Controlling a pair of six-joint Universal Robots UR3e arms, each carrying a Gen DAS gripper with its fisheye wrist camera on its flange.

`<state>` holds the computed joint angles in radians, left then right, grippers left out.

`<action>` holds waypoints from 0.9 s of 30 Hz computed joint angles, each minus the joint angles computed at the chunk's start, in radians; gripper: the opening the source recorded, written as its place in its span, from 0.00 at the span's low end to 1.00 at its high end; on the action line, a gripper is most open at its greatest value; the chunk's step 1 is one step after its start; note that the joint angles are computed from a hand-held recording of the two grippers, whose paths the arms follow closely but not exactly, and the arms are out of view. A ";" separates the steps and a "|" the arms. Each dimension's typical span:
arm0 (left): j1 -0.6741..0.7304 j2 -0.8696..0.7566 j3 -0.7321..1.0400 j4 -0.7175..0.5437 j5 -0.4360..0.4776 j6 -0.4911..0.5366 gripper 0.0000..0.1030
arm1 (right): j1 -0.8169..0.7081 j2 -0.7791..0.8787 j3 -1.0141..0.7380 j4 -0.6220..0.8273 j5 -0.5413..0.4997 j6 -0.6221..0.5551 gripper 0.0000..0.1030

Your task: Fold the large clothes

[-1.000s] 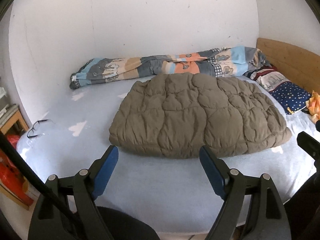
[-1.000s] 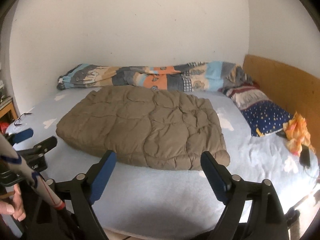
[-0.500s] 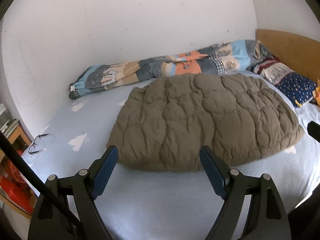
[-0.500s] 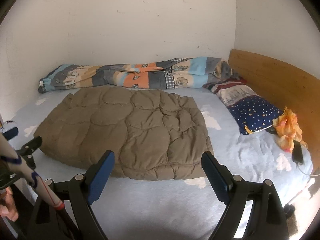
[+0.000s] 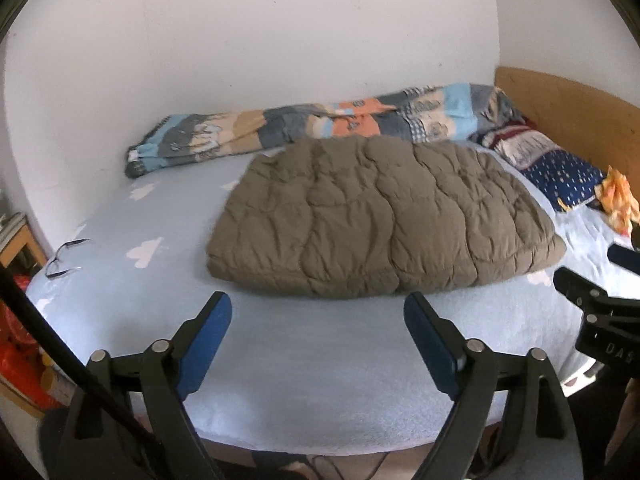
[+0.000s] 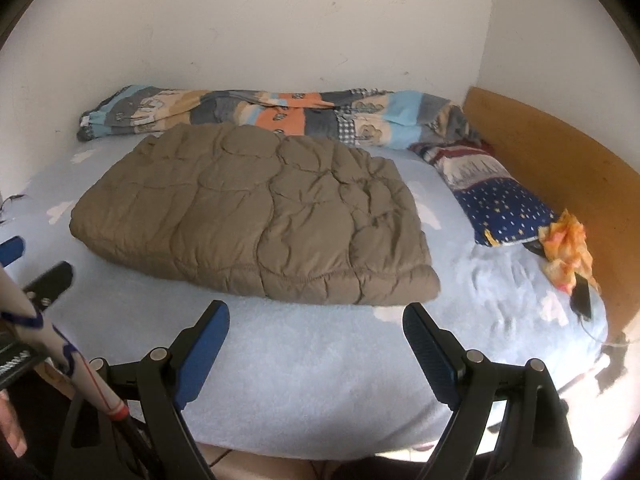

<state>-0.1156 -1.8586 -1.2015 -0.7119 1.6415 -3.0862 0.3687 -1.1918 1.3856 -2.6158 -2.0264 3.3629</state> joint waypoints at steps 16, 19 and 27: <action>-0.068 -0.002 0.132 -0.076 0.074 0.045 0.91 | 0.075 -0.055 -0.126 0.154 -0.062 0.049 0.92; -0.079 -0.017 0.155 -0.095 0.114 0.021 0.92 | 0.072 -0.048 -0.132 0.164 -0.051 0.045 0.92; -0.135 -0.082 0.258 -0.198 0.223 0.062 0.91 | 0.063 -0.056 -0.122 0.190 -0.052 0.074 0.92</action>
